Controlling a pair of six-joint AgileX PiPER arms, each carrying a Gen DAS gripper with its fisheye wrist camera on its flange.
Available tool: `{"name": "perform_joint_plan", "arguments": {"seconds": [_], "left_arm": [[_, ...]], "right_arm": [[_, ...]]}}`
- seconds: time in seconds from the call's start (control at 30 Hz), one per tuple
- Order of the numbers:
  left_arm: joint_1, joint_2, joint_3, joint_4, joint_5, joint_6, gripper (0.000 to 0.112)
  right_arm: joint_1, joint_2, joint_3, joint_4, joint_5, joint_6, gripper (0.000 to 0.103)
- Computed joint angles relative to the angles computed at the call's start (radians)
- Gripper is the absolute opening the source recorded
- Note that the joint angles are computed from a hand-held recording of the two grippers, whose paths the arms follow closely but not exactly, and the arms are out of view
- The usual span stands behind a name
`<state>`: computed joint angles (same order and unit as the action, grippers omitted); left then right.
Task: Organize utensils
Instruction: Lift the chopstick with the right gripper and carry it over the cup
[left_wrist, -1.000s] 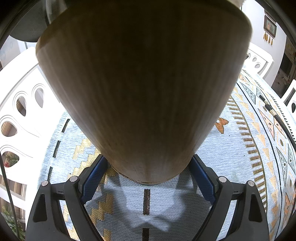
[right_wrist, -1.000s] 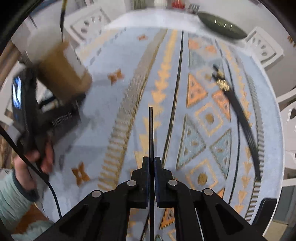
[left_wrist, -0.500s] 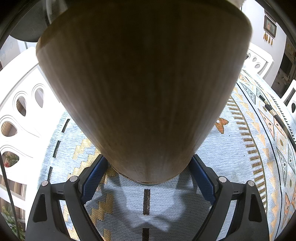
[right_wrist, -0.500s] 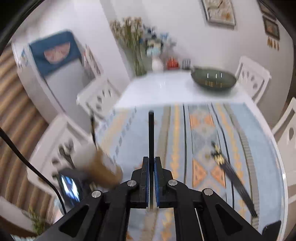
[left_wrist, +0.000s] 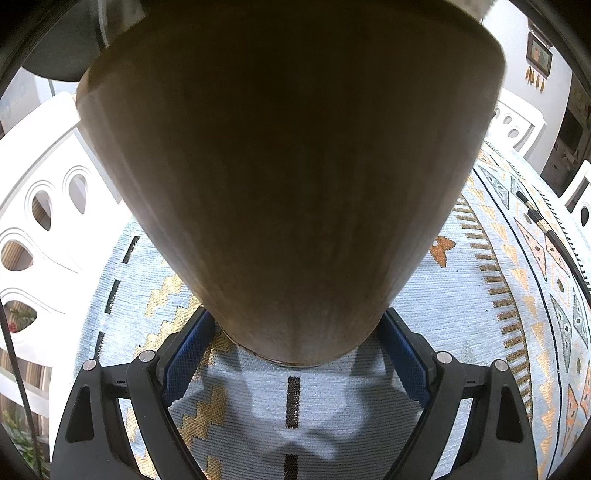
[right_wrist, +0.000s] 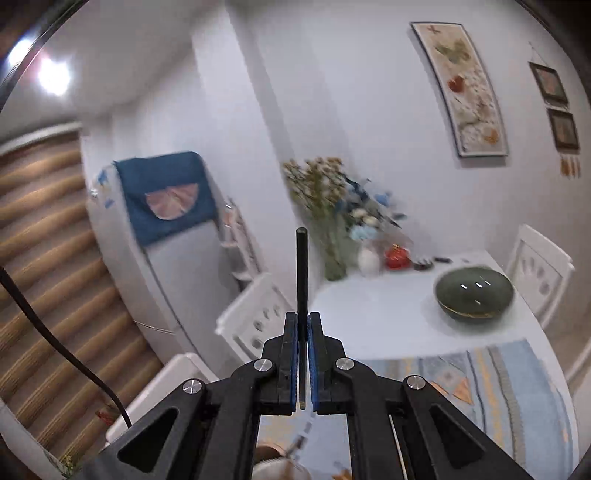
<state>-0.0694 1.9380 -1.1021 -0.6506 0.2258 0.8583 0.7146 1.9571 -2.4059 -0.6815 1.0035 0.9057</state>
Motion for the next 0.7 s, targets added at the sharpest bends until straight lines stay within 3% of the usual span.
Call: {"name": "perform_joint_plan", "arguments": {"seconds": [0.2, 0.7], "left_arm": [[0.001, 0.003, -0.001, -0.012, 0.000, 0.012, 0.090], [0.001, 0.002, 0.001, -0.015, -0.001, 0.015, 0.090]], "right_arm": [[0.021, 0.131, -0.202, 0.106, 0.046, -0.106, 0.004], [-0.001, 0.164, -0.055, 0.183, -0.022, -0.085, 0.004]]}}
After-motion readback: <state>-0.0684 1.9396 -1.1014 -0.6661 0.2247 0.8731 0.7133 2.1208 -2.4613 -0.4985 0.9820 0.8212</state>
